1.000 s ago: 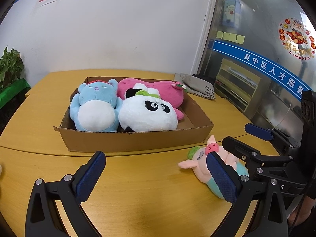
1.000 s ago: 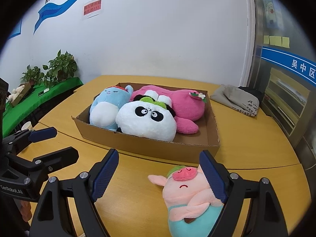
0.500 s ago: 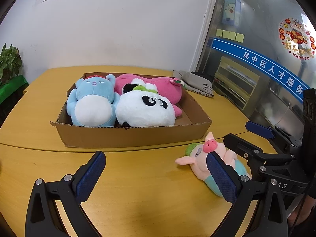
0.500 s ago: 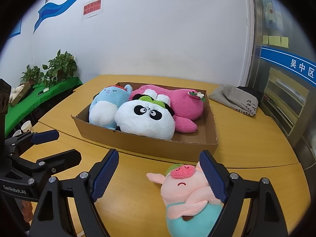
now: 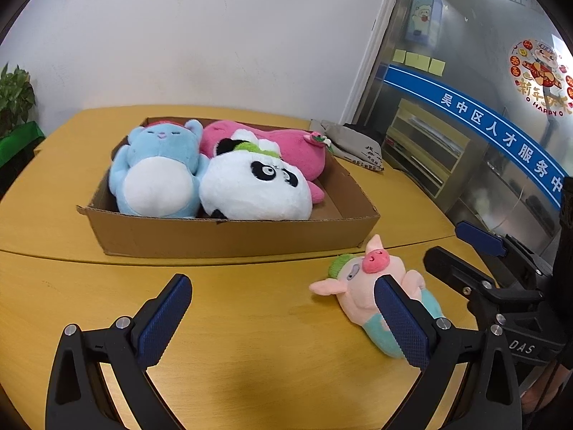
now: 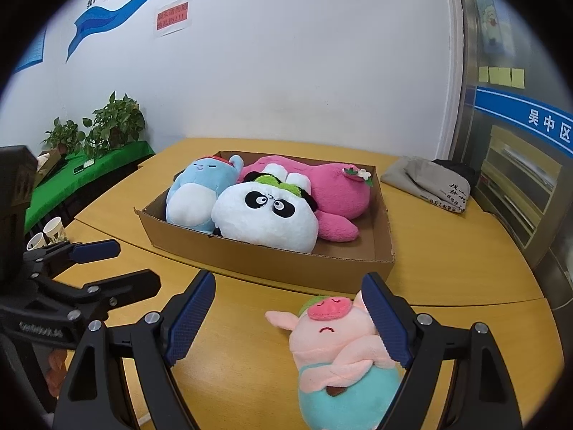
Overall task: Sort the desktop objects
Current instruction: 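Close both grippers on the pink pig in teal shirt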
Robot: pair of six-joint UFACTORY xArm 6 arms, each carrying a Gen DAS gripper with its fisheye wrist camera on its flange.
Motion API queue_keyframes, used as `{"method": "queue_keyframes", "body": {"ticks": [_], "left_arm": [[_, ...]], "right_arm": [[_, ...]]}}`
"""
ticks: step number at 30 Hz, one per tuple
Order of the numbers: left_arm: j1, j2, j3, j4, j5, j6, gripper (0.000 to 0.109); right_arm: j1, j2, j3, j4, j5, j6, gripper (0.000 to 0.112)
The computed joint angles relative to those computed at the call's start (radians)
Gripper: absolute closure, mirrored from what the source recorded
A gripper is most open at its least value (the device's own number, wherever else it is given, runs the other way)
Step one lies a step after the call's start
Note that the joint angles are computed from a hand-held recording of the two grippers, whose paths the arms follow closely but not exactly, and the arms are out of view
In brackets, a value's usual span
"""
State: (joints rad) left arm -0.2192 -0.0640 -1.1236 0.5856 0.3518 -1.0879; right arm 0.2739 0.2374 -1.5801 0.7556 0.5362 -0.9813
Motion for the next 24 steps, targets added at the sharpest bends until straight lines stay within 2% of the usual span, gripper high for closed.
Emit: {"method": "queue_keyframes", "body": {"ticks": [4, 7, 9, 11, 13, 14, 17, 19, 24], "left_arm": [[-0.004, 0.058, -0.034, -0.162, -0.045, 0.126, 0.006], [-0.011, 0.133, -0.088, -0.357, -0.073, 0.276, 0.006], [-0.017, 0.198, -0.150, -0.478, -0.055, 0.381, 0.006], [-0.020, 0.246, -0.200, -0.513, -0.031, 0.412, 0.006], [-0.023, 0.289, -0.236, -0.571, -0.017, 0.448, 0.006], [-0.025, 0.297, -0.238, -0.594, -0.015, 0.462, 0.006], [-0.028, 0.313, -0.242, -0.612, -0.002, 0.475, 0.006], [-0.025, 0.308, -0.230, -0.606, -0.006, 0.460, 0.006], [-0.005, 0.299, -0.205, -0.624, -0.024, 0.460, 0.006]], "right_arm": [[-0.035, -0.006, 0.026, 0.030, -0.016, -0.064, 0.028], [-0.064, 0.008, 0.039, 0.013, -0.012, -0.089, 0.028], [-0.073, 0.030, 0.048, -0.042, -0.019, -0.082, 0.028], [-0.073, 0.053, 0.067, -0.120, -0.054, -0.067, 0.028], [-0.076, 0.086, 0.063, -0.134, -0.044, -0.081, 0.026], [-0.079, 0.104, 0.054, -0.134, -0.027, -0.091, 0.024], [-0.111, 0.168, -0.034, -0.093, 0.167, -0.065, 0.021], [-0.119, 0.189, -0.054, -0.065, 0.218, -0.057, 0.021], [-0.153, 0.192, -0.076, 0.009, 0.320, -0.022, 0.036]]}}
